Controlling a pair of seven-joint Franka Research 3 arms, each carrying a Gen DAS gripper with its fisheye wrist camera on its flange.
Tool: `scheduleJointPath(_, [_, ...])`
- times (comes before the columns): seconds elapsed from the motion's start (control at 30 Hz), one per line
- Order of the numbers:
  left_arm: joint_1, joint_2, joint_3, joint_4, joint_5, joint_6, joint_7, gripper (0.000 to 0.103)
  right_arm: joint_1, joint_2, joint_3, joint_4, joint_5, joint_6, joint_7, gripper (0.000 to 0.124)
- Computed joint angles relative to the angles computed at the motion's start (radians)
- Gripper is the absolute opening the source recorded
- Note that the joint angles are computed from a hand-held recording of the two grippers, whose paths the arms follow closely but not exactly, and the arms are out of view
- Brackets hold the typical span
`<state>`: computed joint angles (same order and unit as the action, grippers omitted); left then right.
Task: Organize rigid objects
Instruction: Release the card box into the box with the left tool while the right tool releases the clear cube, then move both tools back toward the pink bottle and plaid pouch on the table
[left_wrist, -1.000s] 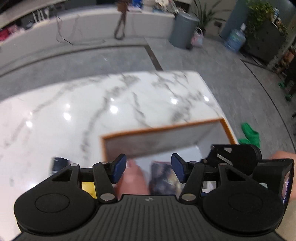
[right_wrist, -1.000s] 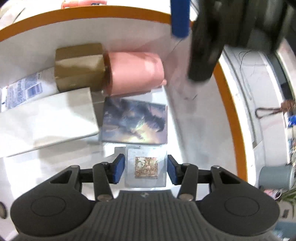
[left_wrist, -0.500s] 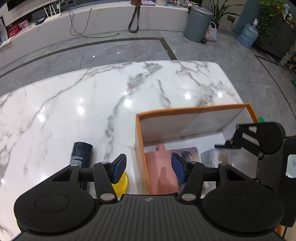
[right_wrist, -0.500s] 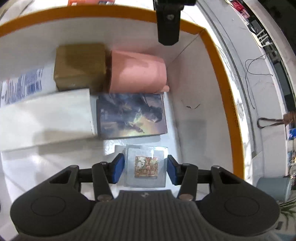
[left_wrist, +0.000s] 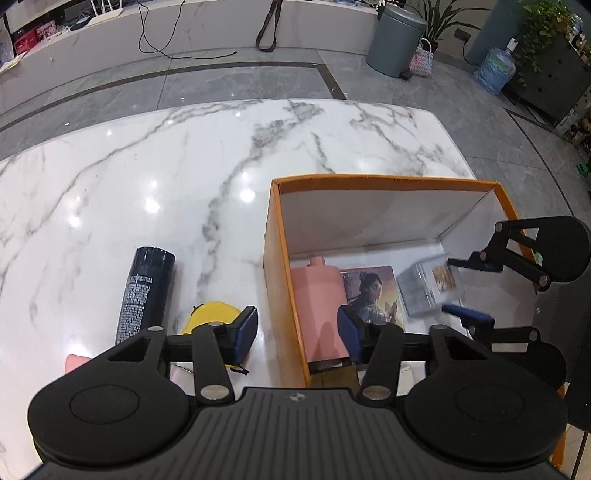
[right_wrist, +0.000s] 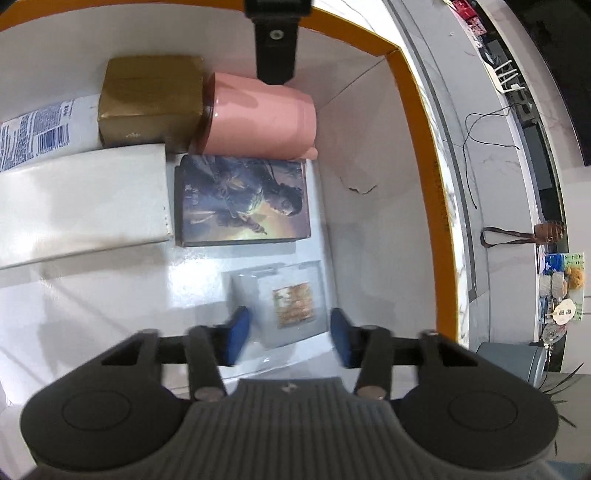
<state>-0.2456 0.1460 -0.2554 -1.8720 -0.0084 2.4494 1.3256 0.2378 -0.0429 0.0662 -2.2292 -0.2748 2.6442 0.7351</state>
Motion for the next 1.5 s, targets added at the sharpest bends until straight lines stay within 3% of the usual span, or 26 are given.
scheduleJointPath(0.1, [0.004,0.0,-0.003,-0.006,-0.024,0.005,0.007,0.051,0.0,-0.007,-0.001,-0.038,0.015,0.082,-0.012,0.031])
scheduleJointPath(0.2, [0.003,0.0,-0.003,-0.007,-0.025,0.009,0.009,0.048,0.002,0.004,0.001,-0.034,0.025,0.11,-0.009,0.031])
scheduleJointPath(0.37, [0.003,0.002,-0.005,-0.004,-0.033,0.005,0.012,0.048,-0.012,0.014,-0.001,-0.056,-0.158,0.183,0.064,0.026])
scheduleJointPath(0.53, [0.0,-0.02,-0.008,-0.037,-0.04,0.046,0.032,0.048,-0.015,-0.003,0.002,-0.065,-0.208,0.174,0.123,0.024])
scheduleJointPath(0.73, [-0.003,-0.086,-0.005,-0.104,-0.035,0.11,0.094,0.048,0.002,-0.001,0.01,-0.014,-0.101,0.112,0.11,0.024])
scheduleJointPath(0.9, [-0.012,-0.184,0.008,-0.195,-0.028,0.173,0.174,0.053,0.014,-0.027,0.021,0.002,-0.054,0.082,0.235,0.038])
scheduleJointPath(1.1, [0.01,-0.308,0.03,-0.327,0.158,0.27,0.079,0.058,0.033,-0.086,0.043,-0.007,0.062,0.09,0.361,0.043])
scheduleJointPath(1.2, [0.013,-0.361,0.06,-0.379,0.167,0.277,0.089,0.06,0.054,-0.108,0.051,0.006,0.156,0.074,0.38,0.048])
scheduleJointPath(1.37, [-0.015,-0.433,0.133,-0.441,0.064,0.235,0.213,0.06,0.107,-0.093,0.059,0.078,0.339,0.019,0.372,0.049])
scheduleJointPath(1.5, [-0.012,-0.456,0.163,-0.465,-0.006,0.183,0.28,0.06,0.14,-0.035,0.084,0.162,0.41,-0.035,0.478,0.049])
